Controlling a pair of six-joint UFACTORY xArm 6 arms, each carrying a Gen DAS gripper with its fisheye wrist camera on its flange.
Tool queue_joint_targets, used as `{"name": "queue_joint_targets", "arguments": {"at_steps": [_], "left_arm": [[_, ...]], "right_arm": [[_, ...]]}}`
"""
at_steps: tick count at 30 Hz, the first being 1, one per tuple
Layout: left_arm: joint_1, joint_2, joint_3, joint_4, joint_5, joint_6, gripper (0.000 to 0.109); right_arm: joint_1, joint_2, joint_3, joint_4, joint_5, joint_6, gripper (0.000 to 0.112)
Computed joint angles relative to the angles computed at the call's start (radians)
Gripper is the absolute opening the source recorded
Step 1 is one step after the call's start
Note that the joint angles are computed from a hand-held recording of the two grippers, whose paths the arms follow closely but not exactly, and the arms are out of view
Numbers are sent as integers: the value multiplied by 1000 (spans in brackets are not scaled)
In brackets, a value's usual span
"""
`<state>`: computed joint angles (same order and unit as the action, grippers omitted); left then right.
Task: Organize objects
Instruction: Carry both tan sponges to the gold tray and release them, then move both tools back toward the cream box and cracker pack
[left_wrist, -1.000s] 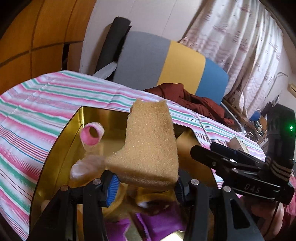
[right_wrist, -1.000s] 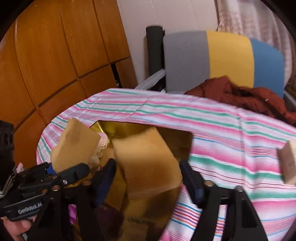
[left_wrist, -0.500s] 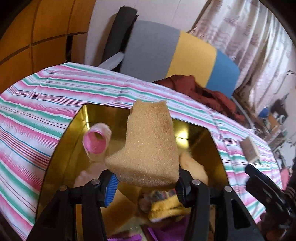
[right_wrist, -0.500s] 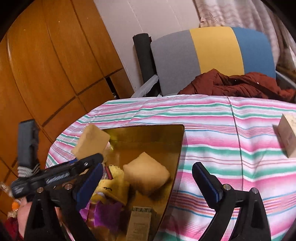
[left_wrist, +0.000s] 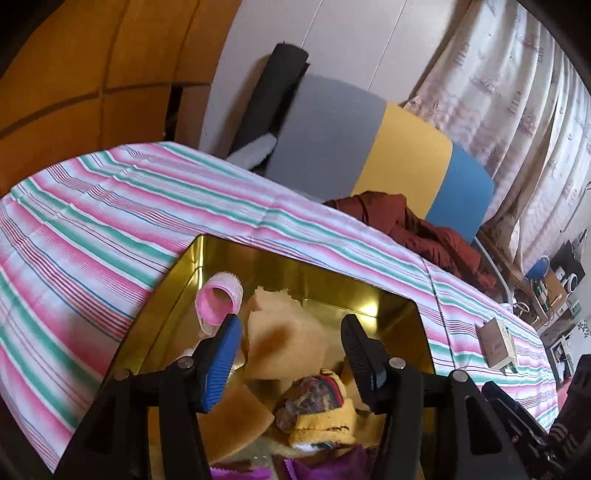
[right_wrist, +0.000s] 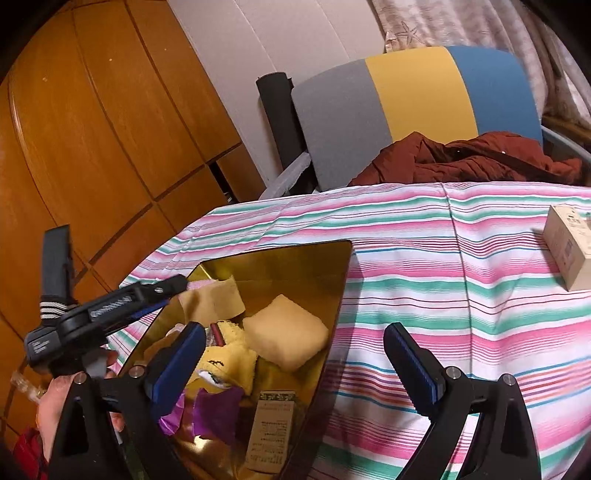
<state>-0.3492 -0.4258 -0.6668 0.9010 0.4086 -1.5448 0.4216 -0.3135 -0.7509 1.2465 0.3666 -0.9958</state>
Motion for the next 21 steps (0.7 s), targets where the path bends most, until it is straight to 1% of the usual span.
{"name": "queue_joint_targets", "arguments": {"at_steps": [2, 6, 8, 13, 16, 19, 21], "left_arm": [[-31, -5, -9, 18, 44, -7, 57], [-84, 17, -25, -7, 44, 34, 57], [-118, 38, -42, -19, 54, 48, 57], [-193, 92, -77, -56, 37, 83, 57], [-237, 127, -106, -67, 33, 92, 57], [-279, 166, -138, -83, 20, 110, 57], [-308, 204, -169, -104, 18, 140, 57]], "right_arm": [[-11, -1, 1, -14, 5, 9, 98], [-41, -12, 9, -30, 16, 15, 98], [-57, -16, 16, -59, 13, 30, 98], [-113, -29, 39, -146, 23, 84, 98], [-164, -40, 56, -135, 43, 59, 98], [-210, -52, 78, -139, 14, 32, 98], [-245, -54, 87, -128, 11, 12, 98]]}}
